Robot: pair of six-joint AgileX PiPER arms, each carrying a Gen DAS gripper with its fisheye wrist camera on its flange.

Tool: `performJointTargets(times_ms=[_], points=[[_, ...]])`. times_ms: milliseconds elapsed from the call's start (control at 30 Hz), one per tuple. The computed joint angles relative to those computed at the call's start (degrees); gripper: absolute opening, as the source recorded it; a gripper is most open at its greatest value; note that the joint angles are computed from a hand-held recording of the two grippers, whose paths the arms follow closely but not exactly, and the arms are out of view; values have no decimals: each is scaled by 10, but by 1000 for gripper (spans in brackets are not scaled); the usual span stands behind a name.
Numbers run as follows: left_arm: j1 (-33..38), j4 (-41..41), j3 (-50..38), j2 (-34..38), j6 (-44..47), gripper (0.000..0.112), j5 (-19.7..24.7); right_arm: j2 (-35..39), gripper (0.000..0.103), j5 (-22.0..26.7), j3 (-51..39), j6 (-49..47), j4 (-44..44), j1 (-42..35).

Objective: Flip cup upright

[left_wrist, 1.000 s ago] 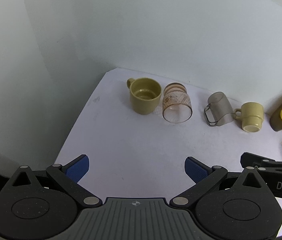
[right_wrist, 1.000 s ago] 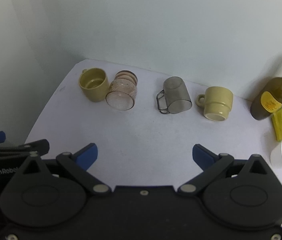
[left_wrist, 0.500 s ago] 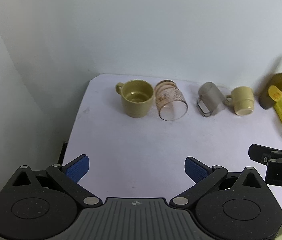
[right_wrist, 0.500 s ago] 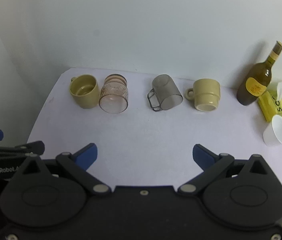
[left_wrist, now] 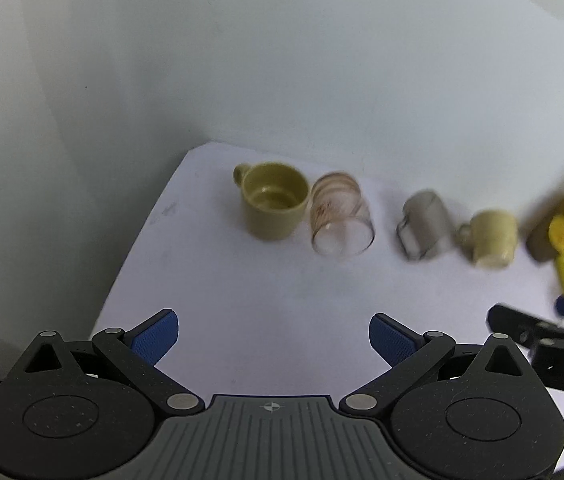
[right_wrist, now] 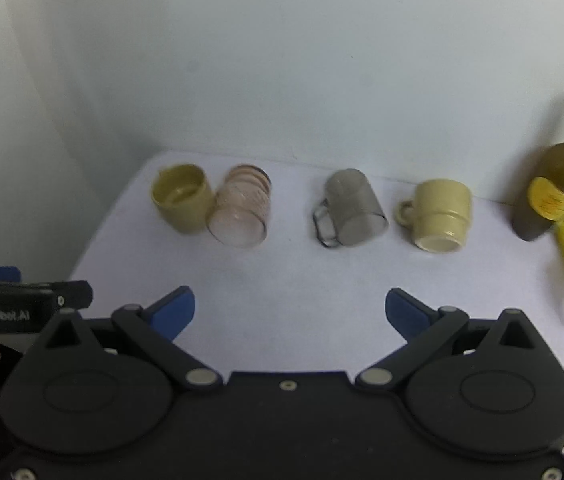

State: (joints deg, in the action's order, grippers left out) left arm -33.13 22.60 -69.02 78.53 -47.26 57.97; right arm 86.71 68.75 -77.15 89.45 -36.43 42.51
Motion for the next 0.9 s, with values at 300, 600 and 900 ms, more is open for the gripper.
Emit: performJointTargets(times_ms=[300, 600, 900], points=[[-67, 125, -87, 157, -143, 103, 10, -125, 103, -122, 202, -16, -28, -72], [-38, 66, -185, 264, -80, 101, -26, -188, 103, -203, 326, -11, 13, -155], [-5, 24, -344, 416, -44, 101, -13, -259, 103, -217, 413, 20, 63, -167]])
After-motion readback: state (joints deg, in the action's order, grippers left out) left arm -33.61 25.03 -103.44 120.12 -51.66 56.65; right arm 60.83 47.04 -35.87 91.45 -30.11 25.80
